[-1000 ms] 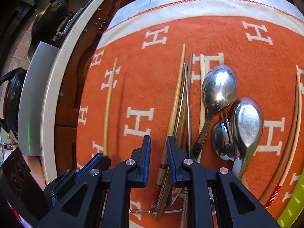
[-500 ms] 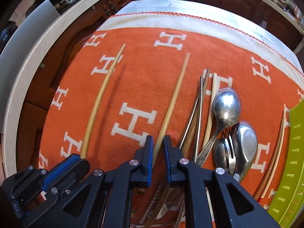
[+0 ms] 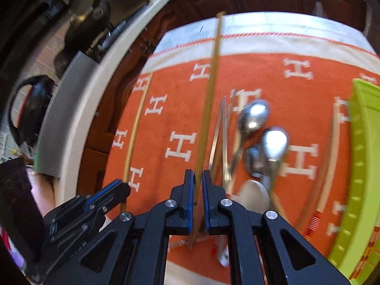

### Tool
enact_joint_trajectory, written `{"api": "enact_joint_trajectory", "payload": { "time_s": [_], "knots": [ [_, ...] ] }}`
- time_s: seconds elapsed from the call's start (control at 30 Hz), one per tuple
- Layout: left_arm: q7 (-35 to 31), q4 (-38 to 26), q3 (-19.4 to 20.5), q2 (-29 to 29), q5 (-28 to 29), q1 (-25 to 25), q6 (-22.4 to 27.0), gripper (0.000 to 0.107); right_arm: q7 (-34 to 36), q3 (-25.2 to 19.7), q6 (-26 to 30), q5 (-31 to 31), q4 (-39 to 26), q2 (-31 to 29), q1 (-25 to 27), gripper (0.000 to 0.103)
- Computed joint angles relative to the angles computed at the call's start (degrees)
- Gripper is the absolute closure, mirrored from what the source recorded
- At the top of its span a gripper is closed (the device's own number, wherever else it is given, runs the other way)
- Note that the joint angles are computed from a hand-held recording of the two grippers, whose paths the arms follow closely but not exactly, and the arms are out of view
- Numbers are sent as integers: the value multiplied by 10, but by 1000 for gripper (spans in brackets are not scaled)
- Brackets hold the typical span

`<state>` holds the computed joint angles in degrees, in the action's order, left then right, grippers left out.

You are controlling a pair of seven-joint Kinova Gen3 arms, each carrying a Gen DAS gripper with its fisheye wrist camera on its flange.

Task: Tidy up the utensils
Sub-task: 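Grasp a wooden chopstick with the right tool while the left tool holds its own, then carry both chopsticks into the green tray and open both tools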

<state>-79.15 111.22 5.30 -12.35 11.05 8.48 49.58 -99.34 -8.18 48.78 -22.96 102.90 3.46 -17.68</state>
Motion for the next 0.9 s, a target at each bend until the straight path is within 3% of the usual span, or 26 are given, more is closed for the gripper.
{"api": "enact_joint_trajectory", "payload": {
  "time_s": [0.23, 0.5, 0.7, 0.9],
  "knots": [
    [32, -69, 58, 21, -12, 49, 19, 103, 80, 75, 48, -43, 53, -130, 64, 97],
    [92, -183, 119, 107, -43, 141, 25, 103, 173, 196, 183, -8, 41, -246, 133, 97],
    [177, -252, 132, 192, -102, 236, 15, 103, 259, 264, 264, 31, 20, -252, 172, 97],
    [215, -268, 106, 237, -138, 294, 21, 103, 321, 268, 285, 44, 29, -205, 207, 96]
  ]
}}
